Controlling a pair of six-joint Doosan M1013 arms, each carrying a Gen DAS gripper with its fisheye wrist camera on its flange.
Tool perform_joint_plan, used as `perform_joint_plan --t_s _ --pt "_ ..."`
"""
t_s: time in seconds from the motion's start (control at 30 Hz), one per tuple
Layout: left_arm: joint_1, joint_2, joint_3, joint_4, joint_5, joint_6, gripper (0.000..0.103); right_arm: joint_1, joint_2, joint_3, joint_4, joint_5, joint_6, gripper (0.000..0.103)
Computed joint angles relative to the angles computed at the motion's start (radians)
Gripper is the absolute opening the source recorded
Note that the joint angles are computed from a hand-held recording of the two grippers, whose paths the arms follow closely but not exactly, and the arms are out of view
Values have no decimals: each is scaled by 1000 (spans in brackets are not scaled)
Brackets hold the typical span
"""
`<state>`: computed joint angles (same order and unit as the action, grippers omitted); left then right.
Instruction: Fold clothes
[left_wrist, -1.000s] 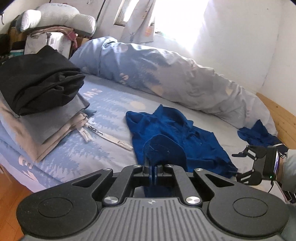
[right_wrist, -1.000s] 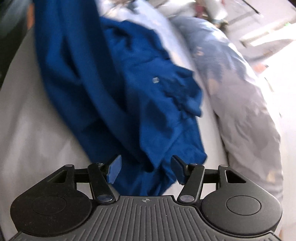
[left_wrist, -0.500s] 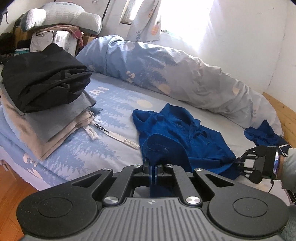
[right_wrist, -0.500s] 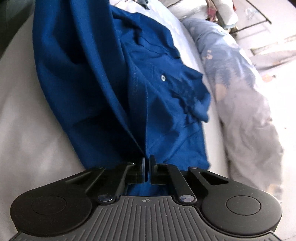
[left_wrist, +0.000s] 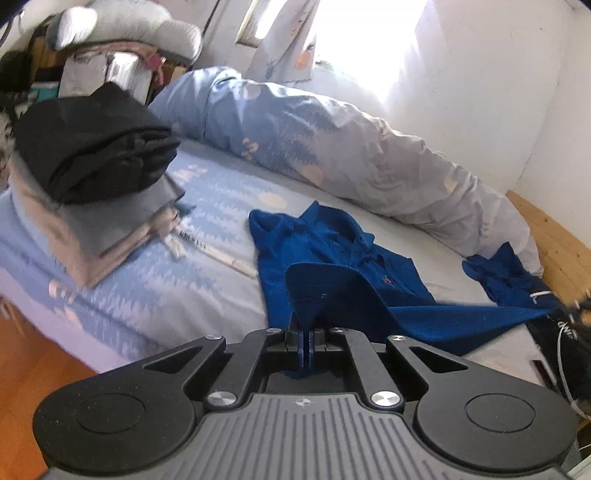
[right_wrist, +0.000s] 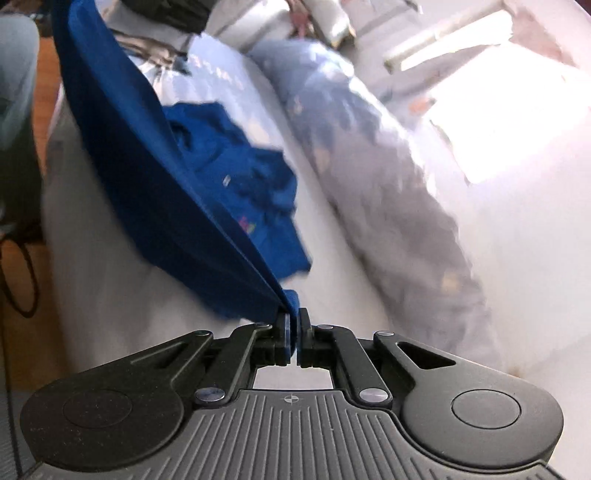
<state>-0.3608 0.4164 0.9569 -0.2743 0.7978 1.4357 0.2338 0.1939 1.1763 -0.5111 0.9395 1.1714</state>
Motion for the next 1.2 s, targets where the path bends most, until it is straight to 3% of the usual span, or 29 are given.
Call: perform_joint_plan --t_s 0.17,0.27,0.4,0.53,0.73,0.87,1.07,1.2 --pt "5 -5 8 -17 52 -49 6 31 -44 49 41 173 33 3" --pt "6 -15 25 -34 39 -45 6 41 -62 78 74 203 46 3" --pt "3 -57 81 -39 -60 -42 6 57 -83 92 73 201 57 3" --pt "-3 -116 156 -70 -229 2 6 78 -106 81 29 196 114 3" --pt "-5 -112 147 -66 -156 -32 6 93 -121 65 78 235 106 3" --pt "-6 -120 161 -81 -191 -20 6 96 -127 60 96 231 118 3" --pt "2 -79 105 -42 -233 -179 6 56 -99 15 46 164 127 3" --pt "6 2 -22 18 -220 -276 6 7 -39 -68 67 147 55 2"
